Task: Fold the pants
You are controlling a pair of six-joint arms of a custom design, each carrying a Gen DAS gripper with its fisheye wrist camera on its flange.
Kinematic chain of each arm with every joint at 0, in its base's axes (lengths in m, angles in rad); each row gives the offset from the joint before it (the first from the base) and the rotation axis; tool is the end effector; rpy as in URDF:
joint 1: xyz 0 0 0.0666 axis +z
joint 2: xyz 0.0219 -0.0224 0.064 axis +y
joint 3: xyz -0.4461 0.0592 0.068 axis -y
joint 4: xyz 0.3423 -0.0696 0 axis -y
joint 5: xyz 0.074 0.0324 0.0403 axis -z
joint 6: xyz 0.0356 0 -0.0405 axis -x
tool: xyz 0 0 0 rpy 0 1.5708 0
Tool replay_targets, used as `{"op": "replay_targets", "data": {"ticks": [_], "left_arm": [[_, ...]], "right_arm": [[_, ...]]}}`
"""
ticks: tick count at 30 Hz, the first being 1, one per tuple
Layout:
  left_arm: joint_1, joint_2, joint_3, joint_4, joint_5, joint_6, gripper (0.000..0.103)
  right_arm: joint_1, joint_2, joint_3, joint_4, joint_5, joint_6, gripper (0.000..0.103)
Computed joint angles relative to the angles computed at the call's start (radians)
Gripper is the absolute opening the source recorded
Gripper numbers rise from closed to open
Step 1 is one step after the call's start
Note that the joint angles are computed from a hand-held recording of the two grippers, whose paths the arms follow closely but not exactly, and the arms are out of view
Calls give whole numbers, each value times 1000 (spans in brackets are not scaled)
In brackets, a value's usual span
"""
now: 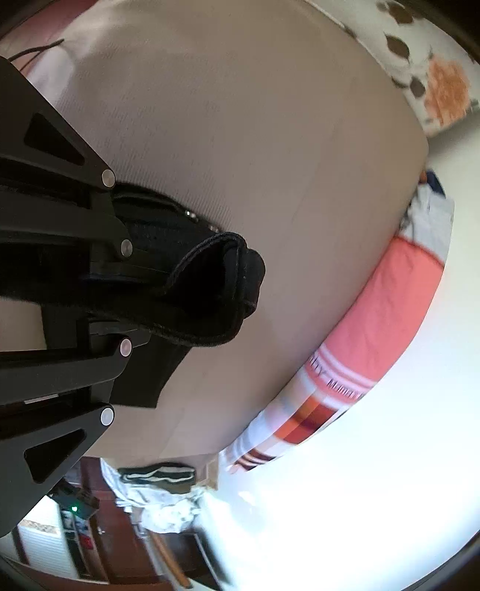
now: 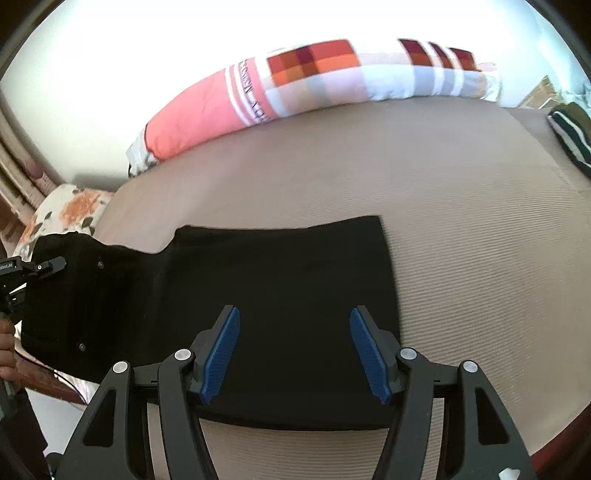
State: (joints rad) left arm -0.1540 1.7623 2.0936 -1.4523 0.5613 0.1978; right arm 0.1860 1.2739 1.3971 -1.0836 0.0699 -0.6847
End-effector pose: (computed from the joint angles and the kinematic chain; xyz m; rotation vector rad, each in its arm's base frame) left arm 0.5330 -0.1023 0.5731 0.1176 2.6738 -0.8649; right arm 0.3531 0.0635 0.5293 0.6559 2.4619 0.2577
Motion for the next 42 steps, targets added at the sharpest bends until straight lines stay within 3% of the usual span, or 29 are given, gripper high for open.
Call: {"op": "replay_targets", "data": {"ticks": [14, 21, 33, 42], "left_arm": [[-204, -8, -70, 103, 49, 97, 12], [-276, 26, -72, 138, 3, 129, 12], [-339, 51, -134, 184, -59, 113, 14], [-369, 45, -159, 201, -88, 75, 28]], "right_arm": [[-73, -100, -104, 63, 45, -38, 62], [-98, -109, -120, 71, 17, -34, 62], [-109, -112, -125, 72, 29, -33, 62], [-104, -106, -127, 73, 29, -23, 62]]}}
